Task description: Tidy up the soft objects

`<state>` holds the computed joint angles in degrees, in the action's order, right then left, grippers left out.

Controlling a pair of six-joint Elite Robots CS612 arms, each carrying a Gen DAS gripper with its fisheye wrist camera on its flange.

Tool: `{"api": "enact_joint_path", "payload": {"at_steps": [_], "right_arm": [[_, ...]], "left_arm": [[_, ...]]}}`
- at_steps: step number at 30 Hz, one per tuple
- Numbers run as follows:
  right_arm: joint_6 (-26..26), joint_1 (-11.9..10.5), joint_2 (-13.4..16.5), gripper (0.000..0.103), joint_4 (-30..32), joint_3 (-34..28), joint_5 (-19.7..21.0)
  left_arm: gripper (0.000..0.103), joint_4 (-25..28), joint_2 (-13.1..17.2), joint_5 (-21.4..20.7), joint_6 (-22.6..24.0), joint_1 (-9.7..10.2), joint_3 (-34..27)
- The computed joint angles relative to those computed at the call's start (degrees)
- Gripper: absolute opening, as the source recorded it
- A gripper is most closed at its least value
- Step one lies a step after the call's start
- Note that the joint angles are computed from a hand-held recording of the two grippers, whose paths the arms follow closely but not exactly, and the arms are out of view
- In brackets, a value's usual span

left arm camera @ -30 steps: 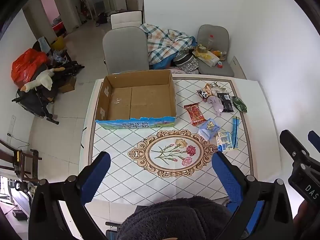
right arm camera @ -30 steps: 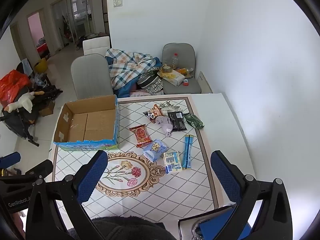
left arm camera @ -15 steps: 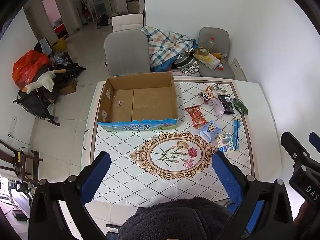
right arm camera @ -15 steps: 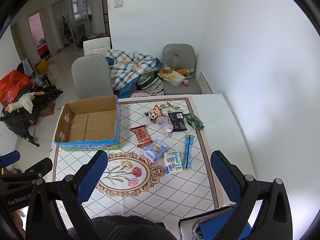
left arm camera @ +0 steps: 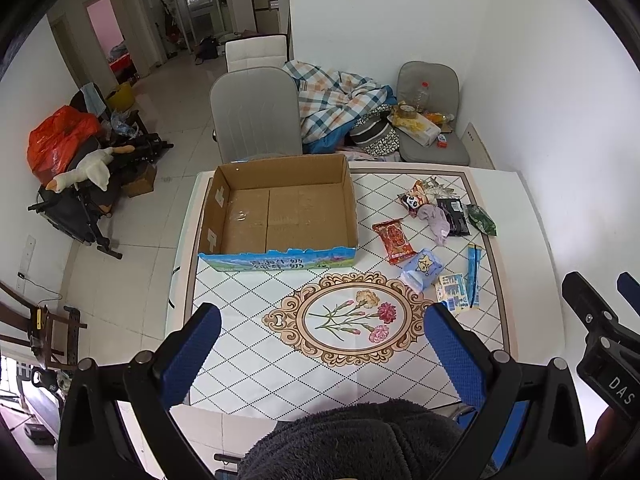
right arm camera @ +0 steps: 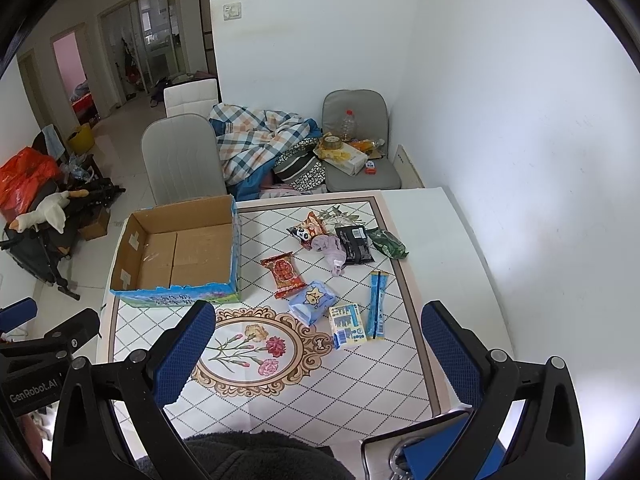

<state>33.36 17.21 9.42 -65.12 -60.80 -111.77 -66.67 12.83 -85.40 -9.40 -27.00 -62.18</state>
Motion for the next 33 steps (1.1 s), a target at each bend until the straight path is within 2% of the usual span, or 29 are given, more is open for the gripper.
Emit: {"api": "enact_joint_path", "payload": {"at_steps": [33], "right_arm": [[-1.46,-0.32,0.39,0.103,-0.86,-0.48,0.09]], "left_arm": [[0.103,-1.71,0.49,1.06,-1.02,-0.06,-0.88]]}}
